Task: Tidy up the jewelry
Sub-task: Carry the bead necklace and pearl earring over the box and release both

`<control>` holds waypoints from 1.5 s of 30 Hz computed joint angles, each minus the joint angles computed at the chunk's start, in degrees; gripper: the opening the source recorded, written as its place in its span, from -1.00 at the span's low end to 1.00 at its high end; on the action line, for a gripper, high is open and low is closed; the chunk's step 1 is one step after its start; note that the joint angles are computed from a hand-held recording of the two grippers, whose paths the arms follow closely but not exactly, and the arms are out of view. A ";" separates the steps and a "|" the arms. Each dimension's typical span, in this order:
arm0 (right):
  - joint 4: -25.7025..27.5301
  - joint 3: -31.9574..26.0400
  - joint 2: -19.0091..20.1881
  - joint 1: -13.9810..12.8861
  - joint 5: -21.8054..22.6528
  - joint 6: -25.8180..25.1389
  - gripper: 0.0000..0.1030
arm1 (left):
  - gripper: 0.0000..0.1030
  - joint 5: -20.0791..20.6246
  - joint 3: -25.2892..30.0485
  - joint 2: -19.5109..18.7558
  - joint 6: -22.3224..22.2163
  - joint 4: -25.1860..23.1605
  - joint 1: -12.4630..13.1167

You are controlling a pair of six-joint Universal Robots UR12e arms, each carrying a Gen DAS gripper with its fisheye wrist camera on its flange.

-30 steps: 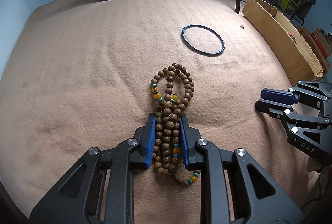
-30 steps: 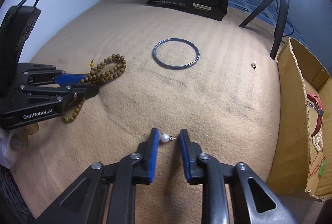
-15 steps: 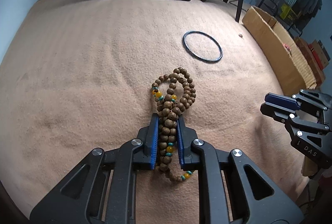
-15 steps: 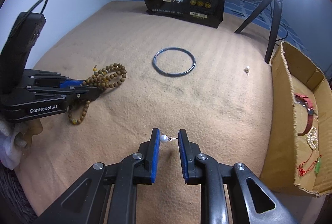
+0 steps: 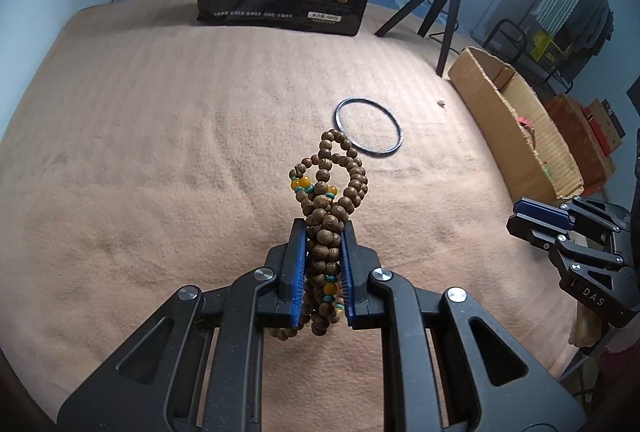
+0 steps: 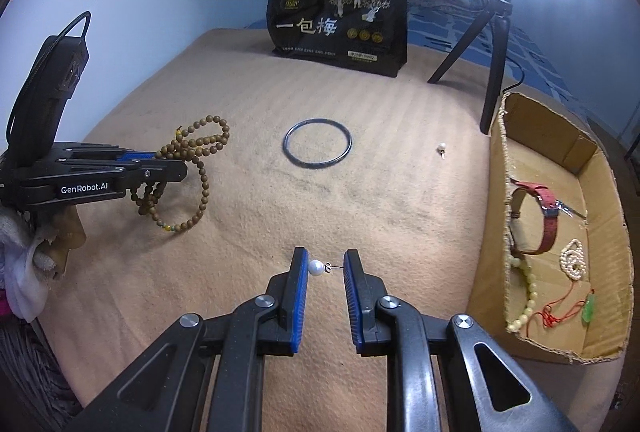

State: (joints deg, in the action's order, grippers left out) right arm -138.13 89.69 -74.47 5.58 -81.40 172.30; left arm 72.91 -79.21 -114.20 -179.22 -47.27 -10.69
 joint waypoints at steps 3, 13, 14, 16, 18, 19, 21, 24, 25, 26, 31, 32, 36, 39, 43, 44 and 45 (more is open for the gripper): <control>-0.29 0.30 -0.40 -0.27 0.01 0.10 -0.67 | -0.73 -0.55 0.16 0.12 -0.13 0.38 -0.20; -1.69 2.09 -2.65 -2.03 0.24 1.09 -0.67 | -0.73 -1.93 1.20 0.17 0.05 1.83 -1.43; -1.88 2.27 -2.89 -2.24 0.18 1.26 -0.67 | -0.73 -2.05 1.38 0.12 -0.02 2.04 -1.54; -2.32 2.67 -3.47 -2.86 0.09 1.77 -0.67 | -0.73 -1.92 1.76 0.00 -0.32 2.55 -1.82; -2.67 2.96 -3.89 -3.45 0.05 2.16 -0.67 | -0.73 -1.96 2.36 -0.22 -0.45 2.76 -2.15; -2.92 3.15 -4.14 -3.80 -0.01 2.34 -0.67 | -0.73 -2.00 2.65 -0.36 -0.55 2.83 -2.30; -3.37 3.42 -4.54 -4.39 -0.21 2.64 -0.67 | -0.73 -2.27 3.17 -0.65 -1.05 3.18 -2.58; -3.93 3.74 -4.99 -5.29 -0.26 2.93 -0.67 | -0.73 -2.87 3.85 -1.10 -1.63 3.70 -3.16; -4.09 3.82 -5.11 -5.48 -0.40 3.03 -0.67 | -0.73 -3.03 4.16 -1.32 -1.72 3.78 -3.36; -4.23 3.89 -5.21 -5.69 -0.46 3.11 -0.67 | -0.73 -3.12 4.53 -1.58 -1.93 3.92 -3.61; -4.70 4.05 -5.57 -6.98 -0.39 3.36 -0.67 | -0.73 -3.77 7.48 -3.33 -2.67 3.82 -4.92; -4.70 4.03 -5.58 -7.20 -0.40 3.35 -0.67 | -0.73 -3.79 7.91 -3.56 -2.65 3.84 -5.10; -4.80 3.91 -5.48 -8.11 -0.28 3.50 -0.67 | -0.73 -3.64 10.80 -5.15 -2.24 3.90 -6.27; -4.75 3.61 -5.16 -8.95 0.05 4.03 -0.67 | -0.73 -3.67 13.10 -6.48 -1.98 3.33 -7.05; -4.82 3.12 -4.73 -9.80 0.27 4.41 -0.67 | -0.73 -3.61 16.25 -8.43 -1.65 2.30 -8.04; -4.84 2.98 -4.61 -10.00 0.28 4.48 -0.67 | -0.73 -3.54 16.86 -8.78 -1.63 2.15 -8.24; -4.89 2.86 -4.48 -10.23 0.30 4.58 -0.67 | -0.73 -3.53 17.85 -9.37 -1.55 1.86 -8.50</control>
